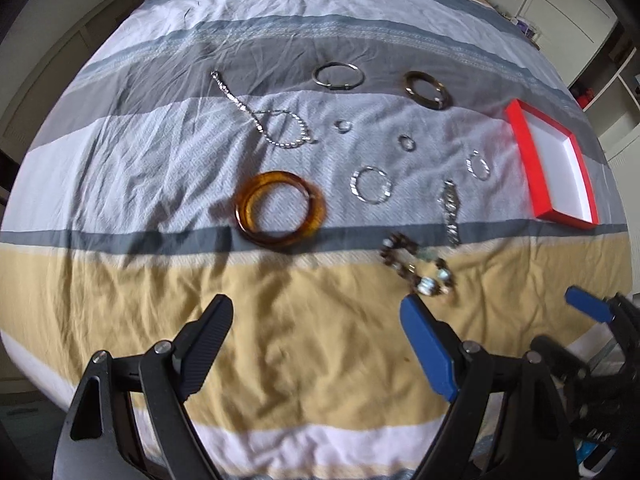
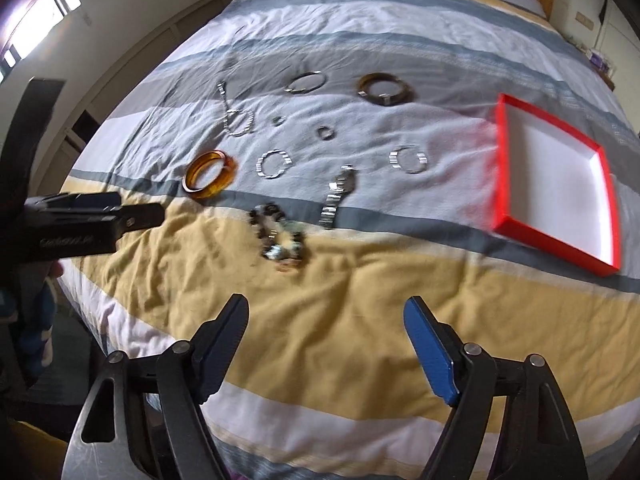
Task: Organize jewelry
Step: 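Grasp the amber bangle with the left tool while the right tool grasps the beaded bracelet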
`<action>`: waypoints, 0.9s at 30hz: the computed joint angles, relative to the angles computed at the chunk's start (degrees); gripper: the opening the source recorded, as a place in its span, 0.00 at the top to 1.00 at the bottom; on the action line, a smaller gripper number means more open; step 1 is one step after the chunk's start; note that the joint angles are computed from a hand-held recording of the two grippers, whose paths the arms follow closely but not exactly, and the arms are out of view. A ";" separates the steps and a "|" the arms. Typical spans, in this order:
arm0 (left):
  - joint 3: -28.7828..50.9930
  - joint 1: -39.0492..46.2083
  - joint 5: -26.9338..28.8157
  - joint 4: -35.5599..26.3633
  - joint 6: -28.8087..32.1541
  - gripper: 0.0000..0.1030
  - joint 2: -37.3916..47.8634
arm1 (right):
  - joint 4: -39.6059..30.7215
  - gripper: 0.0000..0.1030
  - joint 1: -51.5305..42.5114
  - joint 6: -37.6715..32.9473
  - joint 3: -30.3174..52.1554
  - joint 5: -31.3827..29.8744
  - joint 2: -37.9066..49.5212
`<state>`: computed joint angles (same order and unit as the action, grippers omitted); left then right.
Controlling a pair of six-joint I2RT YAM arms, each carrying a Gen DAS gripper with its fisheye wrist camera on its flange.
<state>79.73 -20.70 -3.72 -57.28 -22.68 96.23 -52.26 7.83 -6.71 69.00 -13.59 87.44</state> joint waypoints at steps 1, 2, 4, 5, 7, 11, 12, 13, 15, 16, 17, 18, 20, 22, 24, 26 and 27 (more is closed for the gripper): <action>-0.74 1.56 0.58 1.24 0.89 0.17 0.24 | 0.85 0.27 1.03 0.81 -0.16 -0.17 0.64; -1.28 3.07 1.11 2.30 1.43 0.17 0.60 | 1.83 0.28 2.16 1.64 -0.28 -0.40 1.53; -1.89 6.38 2.30 4.47 2.70 0.19 2.02 | 3.73 0.31 4.24 2.81 -0.25 -0.65 3.65; -1.98 7.58 2.52 5.29 3.21 0.19 2.75 | 4.92 0.31 5.31 3.27 0.08 -0.78 5.22; -1.74 9.97 2.54 7.08 4.44 0.19 4.81 | 6.32 0.33 6.60 3.67 0.90 -1.14 7.46; -0.32 13.03 2.95 9.44 5.51 0.19 9.25 | 8.59 0.35 8.55 3.16 4.56 -2.26 13.58; -0.10 13.60 3.29 9.96 5.68 0.19 10.13 | 8.98 0.36 9.00 2.75 5.66 -2.17 15.19; 0.09 14.17 3.67 10.68 5.93 0.19 11.21 | 9.29 0.37 9.38 2.33 6.67 -1.96 16.65; 0.37 14.56 3.97 11.78 6.42 0.20 12.85 | 9.90 0.38 9.99 1.65 8.73 -1.77 19.79; 0.16 14.65 4.50 12.36 6.47 0.21 13.50 | 10.18 0.40 10.18 1.25 9.49 -1.64 21.13; 0.00 14.69 4.86 12.80 6.50 0.22 14.06 | 10.47 0.41 10.51 0.74 10.43 -1.32 22.80; -0.09 14.68 5.06 13.17 6.56 0.23 14.70 | 10.63 0.43 10.54 0.20 10.89 -1.20 23.88; -0.58 14.62 5.06 14.05 6.51 0.27 16.10 | 10.68 0.46 10.87 -0.85 12.13 -0.73 26.30; -1.18 14.75 4.87 15.19 6.33 0.28 16.97 | 11.20 0.46 11.38 -1.52 12.94 -0.03 28.30; -1.01 14.98 4.75 15.29 6.51 0.28 17.51 | 11.82 0.46 11.68 -1.89 13.39 0.33 29.41; -0.24 14.71 3.97 14.90 6.95 0.28 18.32 | 12.41 0.46 11.87 -2.15 13.35 0.44 29.84; 0.01 14.44 3.44 14.92 7.09 0.29 18.73 | 12.66 0.48 11.94 -2.28 13.18 0.63 29.87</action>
